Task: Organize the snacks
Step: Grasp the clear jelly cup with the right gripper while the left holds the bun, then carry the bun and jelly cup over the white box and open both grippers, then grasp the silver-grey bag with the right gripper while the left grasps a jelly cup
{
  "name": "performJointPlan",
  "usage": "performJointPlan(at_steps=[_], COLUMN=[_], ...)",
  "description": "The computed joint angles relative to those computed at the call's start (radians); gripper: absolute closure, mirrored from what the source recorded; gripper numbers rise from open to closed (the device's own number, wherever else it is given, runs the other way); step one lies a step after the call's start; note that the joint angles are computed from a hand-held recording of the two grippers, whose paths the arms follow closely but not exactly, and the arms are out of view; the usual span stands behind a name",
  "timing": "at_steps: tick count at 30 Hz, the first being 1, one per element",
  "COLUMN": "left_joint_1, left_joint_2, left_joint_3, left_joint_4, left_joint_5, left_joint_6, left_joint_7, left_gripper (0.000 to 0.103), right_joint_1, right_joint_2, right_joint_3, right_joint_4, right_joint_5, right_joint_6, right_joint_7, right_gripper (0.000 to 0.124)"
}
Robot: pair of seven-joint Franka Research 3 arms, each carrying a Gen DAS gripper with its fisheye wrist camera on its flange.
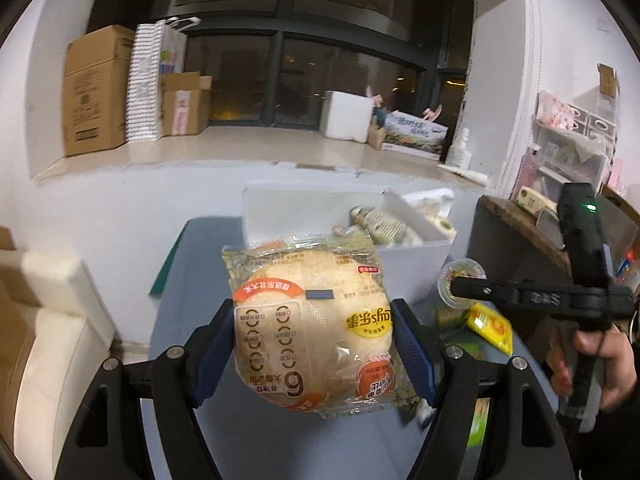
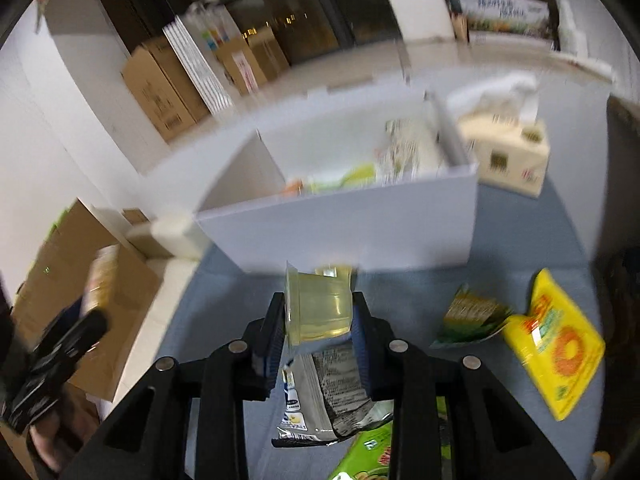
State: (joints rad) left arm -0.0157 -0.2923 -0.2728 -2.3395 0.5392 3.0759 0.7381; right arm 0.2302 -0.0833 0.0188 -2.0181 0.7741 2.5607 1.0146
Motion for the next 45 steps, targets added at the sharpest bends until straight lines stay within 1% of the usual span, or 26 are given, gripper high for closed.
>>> performJointPlan(at_steps=[1,3,5,7,10,11,12,13,16,18,19,20,21,22,23,26,29,31,32,35,37,39,41,42,43,45], left_joint_1=[-0.014,-0.017,-0.041,-0.071,-0.087,-0.094,-0.107,-0.112,-0.122,-0.131,-0.143,-0.153,-0.159,-0.155,-0.146,-0.136,-0.139,-0.134,-0.132,-0.130,-0.126,-0.122,-0.118,-0.118,-0.105,-0.091], left_joint_2=[0.040,0.117,0.196,0.288,0.412,0.444,0.486,0.512,0.584,0.620,0.636,0.639,0.636,0.631,0.625,0.607,0.569,0.529,0.508,0.421,0.340,0.256,0.185,0.149,0.102,0.049], left_joint_3=[0.013,0.017,0.040,0.067,0.082,0.089,0.103,0.108,0.117,0.122,0.131,0.142,0.151,0.148,0.139,0.131,0.139,0.135,0.134,0.128,0.119,0.112,0.104,0.101,0.087,0.067], left_joint_4=[0.044,0.141,0.239,0.353,0.524,0.572,0.634,0.672,0.770,0.819,0.845,0.847,0.834,0.821,0.807,0.770,0.719,0.667,0.639,0.530,0.428,0.326,0.243,0.200,0.148,0.089], left_joint_5=[-0.009,-0.005,-0.025,-0.094,-0.188,-0.192,-0.169,-0.169,-0.179,-0.181,-0.169,-0.151,-0.134,-0.135,-0.152,-0.176,-0.170,-0.173,-0.171,-0.158,-0.155,-0.150,-0.150,-0.156,-0.134,-0.112], left_joint_6=[0.000,-0.024,-0.058,-0.098,-0.189,-0.218,-0.250,-0.267,-0.314,-0.362,-0.400,-0.409,-0.394,-0.388,-0.385,-0.371,-0.347,-0.315,-0.301,-0.259,-0.210,-0.165,-0.134,-0.121,-0.111,-0.103], left_joint_7=[0.028,0.054,0.099,0.192,0.300,0.314,0.310,0.323,0.357,0.376,0.376,0.365,0.352,0.357,0.372,0.378,0.349,0.337,0.332,0.311,0.305,0.286,0.264,0.259,0.221,0.186], left_gripper=[0.024,0.024,0.024,0.024,0.024,0.024,0.024,0.024,0.024,0.022,0.011,0.000,0.000,0.000,0.000,0.000,0.000,0.000,0.000,0.000,0.000,0.000,0.000,0.000,0.000,0.000], right_joint_1=[-0.002,-0.007,-0.011,-0.019,-0.034,-0.039,-0.056,-0.047,-0.051,-0.055,-0.052,-0.050,-0.046,-0.050,-0.063,-0.075,-0.074,-0.085,-0.094,-0.085,-0.088,-0.084,-0.069,-0.056,-0.042,-0.010], right_joint_2=[0.013,0.037,0.070,0.136,0.260,0.299,0.355,0.385,0.514,0.591,0.629,0.654,0.666,0.660,0.641,0.626,0.578,0.521,0.478,0.370,0.274,0.187,0.101,0.058,0.011,-0.068], right_joint_3=[-0.004,-0.007,-0.001,0.005,0.012,0.014,0.036,0.022,0.030,0.037,0.036,0.034,0.031,0.037,0.055,0.070,0.071,0.089,0.101,0.100,0.107,0.104,0.087,0.077,0.065,0.039], right_joint_4=[0.024,0.076,0.142,0.234,0.399,0.453,0.528,0.568,0.745,0.860,0.917,0.958,0.977,0.960,0.922,0.901,0.830,0.745,0.683,0.537,0.409,0.303,0.203,0.150,0.092,-0.010], right_joint_5=[0.004,0.010,-0.011,-0.027,-0.087,-0.116,-0.159,-0.166,-0.242,-0.281,-0.304,-0.326,-0.349,-0.347,-0.322,-0.310,-0.311,-0.272,-0.240,-0.194,-0.118,-0.025,0.052,0.080,0.109,0.176], right_joint_6=[-0.002,-0.012,-0.026,-0.056,-0.108,-0.126,-0.141,-0.155,-0.212,-0.266,-0.291,-0.311,-0.311,-0.278,-0.232,-0.222,-0.192,-0.153,-0.122,-0.042,0.022,0.048,0.049,0.057,0.072,0.095], right_joint_7=[-0.007,-0.019,0.014,0.042,0.129,0.160,0.197,0.209,0.294,0.340,0.370,0.394,0.417,0.423,0.404,0.390,0.370,0.312,0.267,0.187,0.096,-0.004,-0.100,-0.141,-0.177,-0.252], right_gripper=[0.090,0.090,0.090,0.090,0.090,0.090,0.090,0.090,0.090,0.090,0.088,0.083,0.059,0.033,0.028,0.028,0.028,0.021,0.021,0.021,0.021,0.021,0.021,0.021,0.021,0.021])
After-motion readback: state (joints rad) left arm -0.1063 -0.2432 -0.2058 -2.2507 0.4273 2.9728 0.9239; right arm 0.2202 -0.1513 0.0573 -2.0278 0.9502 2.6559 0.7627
